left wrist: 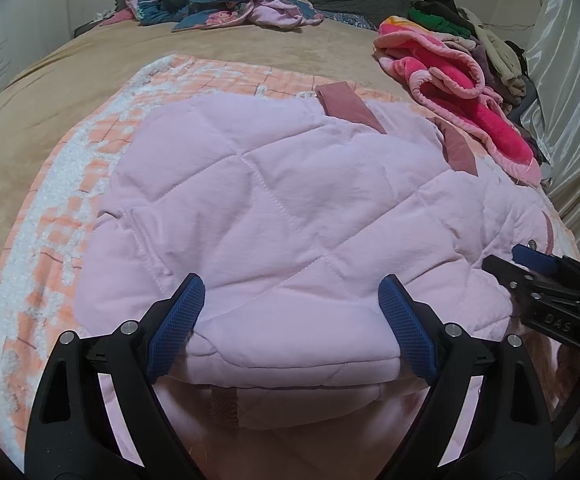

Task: Fold large clothes
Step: 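Pull both open tools back up from the folded jacket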

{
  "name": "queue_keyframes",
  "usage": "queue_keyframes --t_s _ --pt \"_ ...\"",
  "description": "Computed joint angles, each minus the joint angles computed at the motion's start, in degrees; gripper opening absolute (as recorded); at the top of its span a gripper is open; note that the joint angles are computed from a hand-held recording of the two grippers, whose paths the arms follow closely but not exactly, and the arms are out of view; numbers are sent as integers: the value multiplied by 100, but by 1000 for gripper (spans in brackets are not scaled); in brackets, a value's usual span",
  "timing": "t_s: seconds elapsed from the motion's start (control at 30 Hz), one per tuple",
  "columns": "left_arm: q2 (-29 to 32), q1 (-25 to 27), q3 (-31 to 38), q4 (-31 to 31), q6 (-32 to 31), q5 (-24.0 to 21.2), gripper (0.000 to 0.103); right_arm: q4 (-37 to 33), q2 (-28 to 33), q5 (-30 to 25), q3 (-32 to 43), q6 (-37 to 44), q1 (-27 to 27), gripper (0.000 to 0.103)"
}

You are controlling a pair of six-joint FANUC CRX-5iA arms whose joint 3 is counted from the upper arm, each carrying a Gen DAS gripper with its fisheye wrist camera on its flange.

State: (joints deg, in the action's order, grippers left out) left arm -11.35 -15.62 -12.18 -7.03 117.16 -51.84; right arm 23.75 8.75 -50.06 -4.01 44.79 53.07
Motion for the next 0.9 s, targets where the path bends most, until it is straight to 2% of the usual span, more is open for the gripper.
queue_keyframes --t_s 0.27,0.4,0.5,0.63,0.8,0.9 --pt "-9 -12 27 0 21 -30 83 422 -116 196 -338 -554 89 69" --pt "-71 -29 91 -22 -5 -146 83 170 -261 139 -343 -502 77 69" --pt "-138 -43 150 -126 98 -262 83 100 -376 145 -423 -587 93 72" --pt "-307 112 39 100 32 -264 83 201 -565 217 -661 -830 173 76" --pt "-435 49 93 -66 168 -385 84 337 -758 311 -898 -1187 262 82" --pt "-516 12 106 -85 195 -395 84 308 -852 324 -939 -1247 288 88"
